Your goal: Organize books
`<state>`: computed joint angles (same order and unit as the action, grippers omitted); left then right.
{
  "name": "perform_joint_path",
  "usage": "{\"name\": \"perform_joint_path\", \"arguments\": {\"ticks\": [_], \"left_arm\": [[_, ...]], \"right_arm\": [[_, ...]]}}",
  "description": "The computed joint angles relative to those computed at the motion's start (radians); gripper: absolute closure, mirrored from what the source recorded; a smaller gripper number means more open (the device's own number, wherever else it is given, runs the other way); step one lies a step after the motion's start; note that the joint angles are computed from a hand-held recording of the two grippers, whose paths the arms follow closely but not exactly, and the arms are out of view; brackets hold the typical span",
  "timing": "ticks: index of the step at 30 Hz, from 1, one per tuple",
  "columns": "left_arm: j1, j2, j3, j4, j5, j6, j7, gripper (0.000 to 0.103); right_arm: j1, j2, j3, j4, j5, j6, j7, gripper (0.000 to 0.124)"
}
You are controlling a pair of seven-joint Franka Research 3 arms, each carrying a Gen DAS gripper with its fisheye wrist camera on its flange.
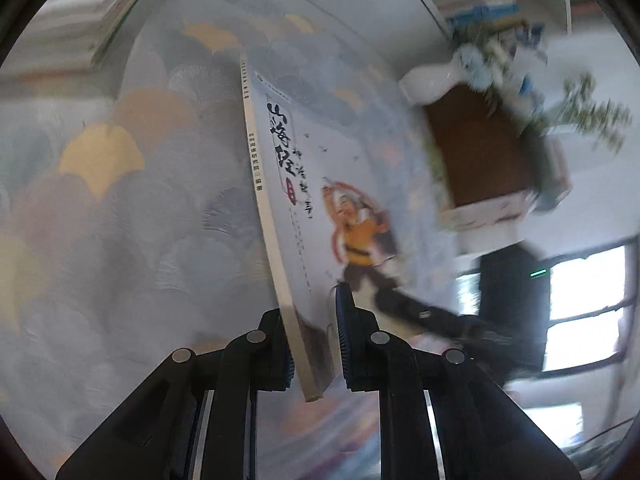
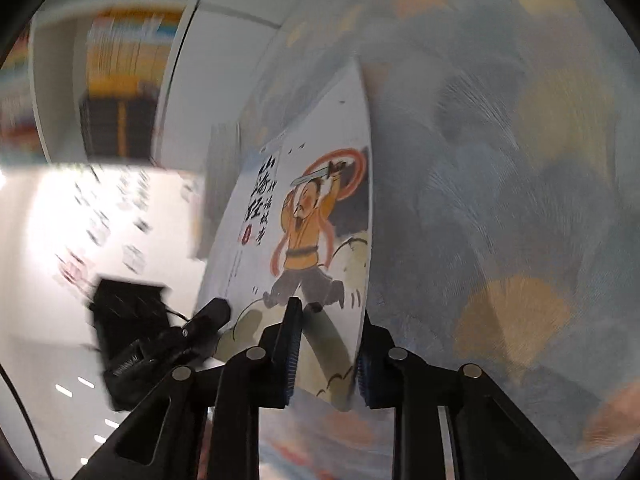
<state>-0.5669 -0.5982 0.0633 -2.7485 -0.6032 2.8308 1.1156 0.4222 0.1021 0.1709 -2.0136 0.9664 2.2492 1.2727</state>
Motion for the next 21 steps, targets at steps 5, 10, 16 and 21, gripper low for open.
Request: {"name": "perform_joint_path", "arguments": {"ticks": [5,10,16,21], "left_arm": [[0.099,-0.017,-0.089,0.057,0.175,-0.105,-0.038,0.089],[0.114,-0.093,-0.064,0.039,0.222,-0.108,-0.031,0.086],[0.188,-0.233,-0.047,0.012,0.314,-0.107,-0.024,0.086],[0.291,-0.352,0.006,-0.033,0.394,-0.120,-0.018,0.086]], "right_arm": [[0.072,-0.046,0.029,0.035,-0.305,0.121,-0.008,0.106],[0.102,-0.077,0.036,0.059,-0.400,0.164,-0.054,0.106],[0.140,-0.049,0.054,0.172,-0.471,0.217,-0.040,0.106],[0.191,0.121,0.079,0.415,-0.534,0.208,-0.022,0.106]]}}
